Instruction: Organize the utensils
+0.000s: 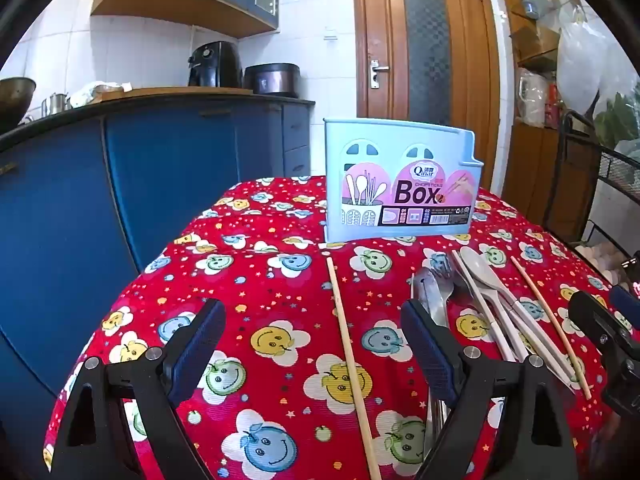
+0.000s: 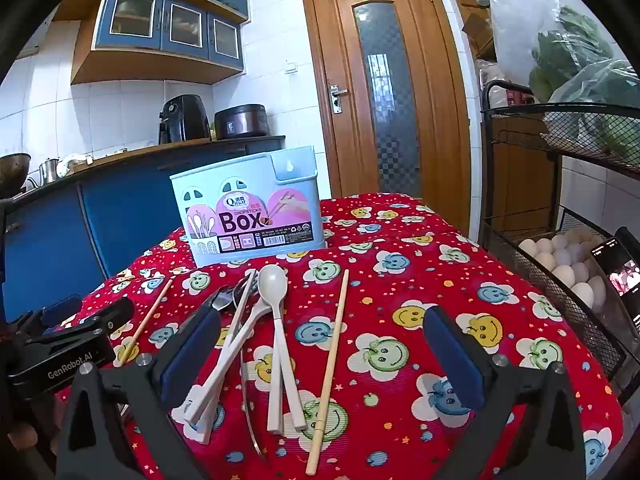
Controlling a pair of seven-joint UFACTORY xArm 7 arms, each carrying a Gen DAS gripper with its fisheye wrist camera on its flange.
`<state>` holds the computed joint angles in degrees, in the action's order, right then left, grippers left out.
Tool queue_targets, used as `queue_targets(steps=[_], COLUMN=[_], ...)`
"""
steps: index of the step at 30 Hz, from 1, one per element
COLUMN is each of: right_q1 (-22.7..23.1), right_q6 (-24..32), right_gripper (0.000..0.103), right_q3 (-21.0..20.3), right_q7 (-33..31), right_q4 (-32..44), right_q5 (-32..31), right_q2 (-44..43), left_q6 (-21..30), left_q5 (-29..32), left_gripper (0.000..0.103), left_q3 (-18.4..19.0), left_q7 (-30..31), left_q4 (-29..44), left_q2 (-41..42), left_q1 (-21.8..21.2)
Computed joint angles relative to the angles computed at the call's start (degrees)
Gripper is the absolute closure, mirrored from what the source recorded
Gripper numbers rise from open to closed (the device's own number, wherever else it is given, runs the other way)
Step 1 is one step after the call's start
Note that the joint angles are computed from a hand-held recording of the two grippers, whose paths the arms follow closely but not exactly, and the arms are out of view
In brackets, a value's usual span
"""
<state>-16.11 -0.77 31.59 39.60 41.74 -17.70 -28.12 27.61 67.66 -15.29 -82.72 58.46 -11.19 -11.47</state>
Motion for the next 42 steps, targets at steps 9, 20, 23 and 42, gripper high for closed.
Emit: queue_targets(steps=[9,20,23,42], right_q1=[-0.1,0.1,0.1,-0.2], right_q6=[0.6,0.0,0.1,0.0], right_gripper=[0.000,0.000,0.000,0.000], right_q3=[0.2,0.1,0.1,0.4], right_q7=[0.5,1.3,1.2,1.2], right_q4=[0.2,0.1,0.1,0.1], right_q5=[-0.3,-0.4,-0.4,-0.3], right_q2=[0.1,0.2,0.1,0.1], left_q6=[-0.1,0.2,0.2,0.2], left_q5=[0.0,-0.2,-0.1,-0.2], left_gripper=[0.014,0.014,0.014,0.014], left_q3=[0.1,-0.1,-0.1,-0.1], left_q7=[0.1,0.3,0.3,0.4], left_q4=[-0.2,0.0,0.0,0.0], left_q2=[-0.2,0.0,-0.1,0.0], left_q1=[0.0,0.1,0.0,0.1])
